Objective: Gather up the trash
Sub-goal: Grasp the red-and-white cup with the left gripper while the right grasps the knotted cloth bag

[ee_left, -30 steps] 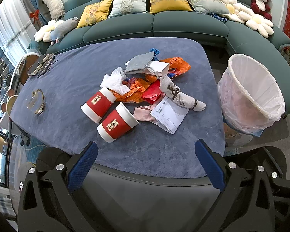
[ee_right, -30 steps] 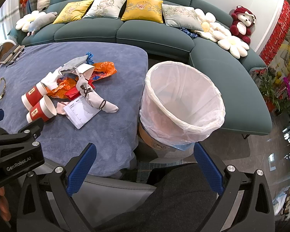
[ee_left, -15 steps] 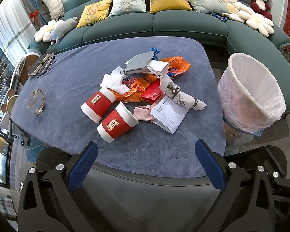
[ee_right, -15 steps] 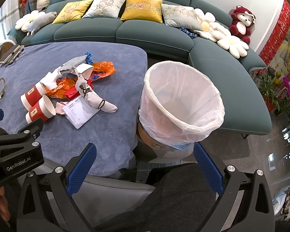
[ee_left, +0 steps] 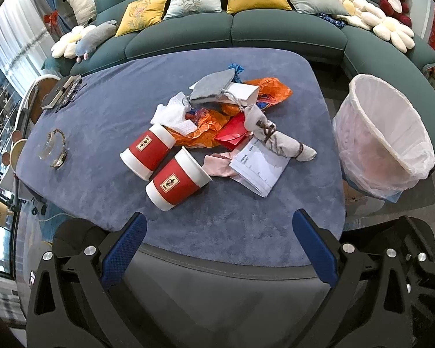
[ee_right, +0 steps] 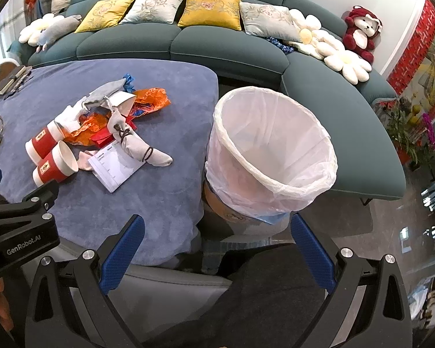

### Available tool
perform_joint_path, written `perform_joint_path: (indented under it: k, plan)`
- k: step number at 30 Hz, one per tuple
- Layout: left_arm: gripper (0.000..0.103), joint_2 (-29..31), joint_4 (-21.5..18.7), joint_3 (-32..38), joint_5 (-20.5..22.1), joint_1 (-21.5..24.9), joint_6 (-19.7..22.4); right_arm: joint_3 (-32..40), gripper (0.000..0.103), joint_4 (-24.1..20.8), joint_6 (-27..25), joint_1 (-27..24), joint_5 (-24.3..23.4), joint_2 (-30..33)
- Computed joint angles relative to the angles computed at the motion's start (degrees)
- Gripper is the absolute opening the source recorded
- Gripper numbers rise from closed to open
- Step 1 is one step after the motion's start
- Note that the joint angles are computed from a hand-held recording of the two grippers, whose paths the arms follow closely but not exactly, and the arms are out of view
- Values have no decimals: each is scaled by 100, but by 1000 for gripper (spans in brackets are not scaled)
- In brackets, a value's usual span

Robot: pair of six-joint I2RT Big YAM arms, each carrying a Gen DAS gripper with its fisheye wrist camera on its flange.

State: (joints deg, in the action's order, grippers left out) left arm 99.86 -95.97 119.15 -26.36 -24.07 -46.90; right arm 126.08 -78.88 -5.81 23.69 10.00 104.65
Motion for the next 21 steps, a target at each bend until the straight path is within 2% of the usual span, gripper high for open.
perform_joint_path:
  k: [9, 18, 21]
  plan:
    - [96, -267, 542, -688, 101, 428, 170, 473, 96, 95, -15, 124, -121, 476]
    - [96, -601, 1197, -1680, 663, 1109, 360, 1553, 91, -114, -119, 374, -615, 1462]
    - [96, -649, 1377, -1936, 823, 1291, 370, 2274, 90, -402, -151, 435, -782, 1978]
